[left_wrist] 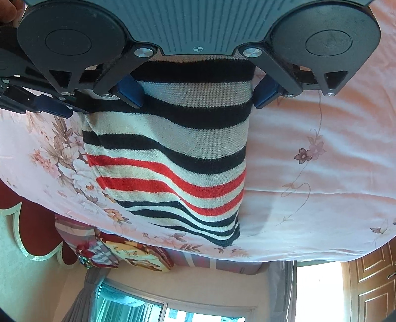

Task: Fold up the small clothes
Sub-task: 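Press the folded striped bundle flat with both tools along its sides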

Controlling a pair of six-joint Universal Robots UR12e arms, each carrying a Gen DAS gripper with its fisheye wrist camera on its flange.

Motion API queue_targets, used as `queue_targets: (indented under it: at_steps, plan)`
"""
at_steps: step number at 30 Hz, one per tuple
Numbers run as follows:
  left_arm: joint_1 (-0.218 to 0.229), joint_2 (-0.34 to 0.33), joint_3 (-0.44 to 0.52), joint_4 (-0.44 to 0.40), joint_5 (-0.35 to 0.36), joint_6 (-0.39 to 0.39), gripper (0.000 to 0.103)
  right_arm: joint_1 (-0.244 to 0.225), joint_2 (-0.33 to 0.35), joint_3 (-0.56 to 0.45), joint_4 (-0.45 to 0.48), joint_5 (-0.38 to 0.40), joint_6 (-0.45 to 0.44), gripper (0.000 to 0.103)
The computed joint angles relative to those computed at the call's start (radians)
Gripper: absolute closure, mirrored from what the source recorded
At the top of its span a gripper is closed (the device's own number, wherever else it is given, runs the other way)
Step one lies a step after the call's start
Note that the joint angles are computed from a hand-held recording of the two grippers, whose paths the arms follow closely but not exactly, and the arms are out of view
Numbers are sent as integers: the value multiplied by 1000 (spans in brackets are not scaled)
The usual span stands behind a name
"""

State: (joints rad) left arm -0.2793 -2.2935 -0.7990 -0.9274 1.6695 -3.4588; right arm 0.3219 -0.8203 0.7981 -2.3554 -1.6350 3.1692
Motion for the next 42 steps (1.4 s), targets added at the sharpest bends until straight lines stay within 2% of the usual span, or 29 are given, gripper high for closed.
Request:
queue_targets:
  at_steps: [2, 3, 7, 11, 16, 19, 21, 23, 24, 26, 27, 29, 31, 32, 35, 38, 42]
  plan:
    - [-4, -5, 12, -19, 14, 7, 1, -9, -6, 14, -10, 21, 66, 61]
    - [-6, -5, 15, -28, 16, 11, 0, -10, -6, 11, -3, 22, 77, 63]
    - [-15, -9, 35, -58, 55, 15, 0, -10, -25, 32, 2, 29, 102, 63]
    - [-23, -26, 87, -149, 87, -17, 0, -13, -46, 55, 28, 54, 128, 61]
    - [-30, -47, 141, -231, 119, -46, 0, -14, -40, 33, 72, 49, 124, 58]
    - [-30, -59, 177, -277, 112, -35, 0, -15, -52, 55, -21, 42, 143, 58]
    - [-25, -70, 208, -321, 91, -28, 0, -16, -46, 42, -38, 48, 136, 59]
    - [-20, -70, 215, -343, 72, -63, 0, -15, -41, 36, -43, 66, 131, 66]
    - [-20, -65, 204, -333, 74, -67, 0, -14, -42, 42, -56, 79, 132, 67]
    - [-30, -52, 172, -283, 123, -28, 0, -12, -41, 47, -59, 101, 127, 68]
    - [-38, -44, 148, -238, 166, 3, 0, -9, -35, 39, -41, 97, 113, 70]
    - [-58, -39, 118, -167, 268, 81, 0, 1, -19, 21, -8, 32, 76, 70]
    - [-71, -37, 98, -118, 318, 158, 0, -9, -16, 26, 3, 62, 95, 69]
    - [-75, -38, 97, -106, 333, 187, 0, -14, -20, 33, -5, 78, 103, 72]
    - [-76, -41, 107, -104, 311, 229, 0, -21, -35, 56, -27, 88, 133, 86]
    - [-61, -44, 127, -141, 234, 202, 0, -35, -49, 79, -7, 133, 163, 85]
    - [-57, -39, 114, -133, 220, 184, 0, -50, -54, 81, -69, 184, 256, 80]
